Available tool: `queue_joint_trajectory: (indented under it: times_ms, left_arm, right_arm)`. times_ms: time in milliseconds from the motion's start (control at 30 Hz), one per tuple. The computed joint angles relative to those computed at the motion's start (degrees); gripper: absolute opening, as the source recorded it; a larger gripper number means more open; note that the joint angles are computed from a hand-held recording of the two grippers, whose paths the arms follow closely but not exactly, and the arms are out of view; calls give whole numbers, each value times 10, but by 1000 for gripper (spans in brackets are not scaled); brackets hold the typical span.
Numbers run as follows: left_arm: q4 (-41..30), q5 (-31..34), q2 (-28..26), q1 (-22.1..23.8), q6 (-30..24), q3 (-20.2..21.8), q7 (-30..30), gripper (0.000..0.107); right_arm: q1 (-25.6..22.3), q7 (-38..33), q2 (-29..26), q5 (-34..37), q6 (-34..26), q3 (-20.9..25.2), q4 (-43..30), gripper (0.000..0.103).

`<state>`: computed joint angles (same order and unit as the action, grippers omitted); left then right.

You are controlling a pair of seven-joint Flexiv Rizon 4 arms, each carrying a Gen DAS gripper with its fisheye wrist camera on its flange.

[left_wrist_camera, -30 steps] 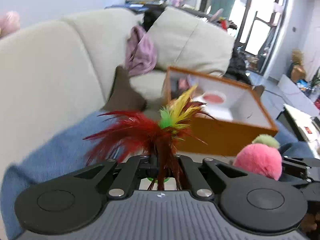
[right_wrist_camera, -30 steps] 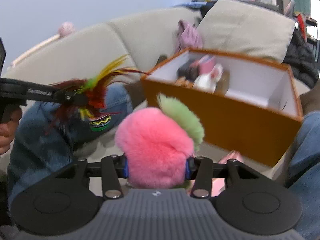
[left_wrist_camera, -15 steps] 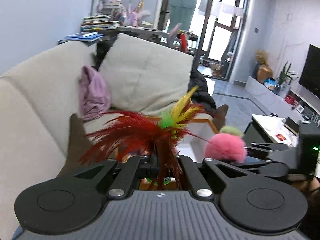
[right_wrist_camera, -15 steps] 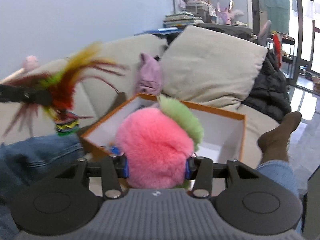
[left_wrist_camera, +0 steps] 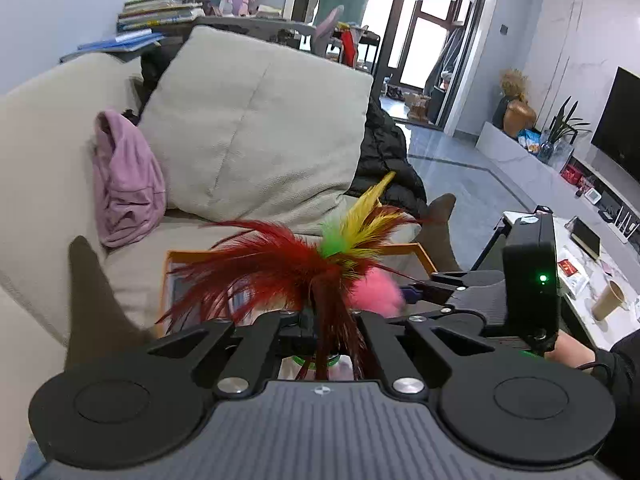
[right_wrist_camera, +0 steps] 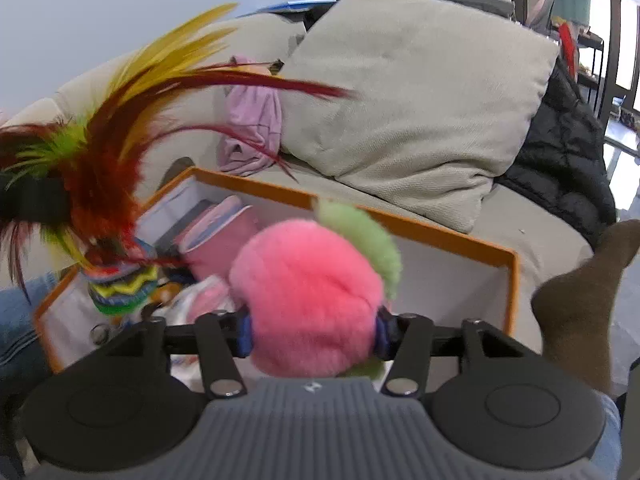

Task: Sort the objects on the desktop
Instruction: 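Lower the pompom ball and feather toy into the shoebox and open both tools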

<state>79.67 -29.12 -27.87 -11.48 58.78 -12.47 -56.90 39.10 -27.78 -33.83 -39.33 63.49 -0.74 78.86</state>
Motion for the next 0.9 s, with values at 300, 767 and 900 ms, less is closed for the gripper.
queue_joint_trajectory:
  times_ms: [300,767,900]
  left_arm:
    - [-79,40,-65,-19,-57,9,-40,1]
    - [-61,6,-59,-14,-76,-26,-6,1]
    - [-58,7,-58,-22,-107,-15,-9,1]
  right_arm:
    - [16,215,46,-93,61,-80,85,61]
    - [-9,437,92,-308,47,-86,135,61]
    - [-32,467,96,-330,40,-64,140,61]
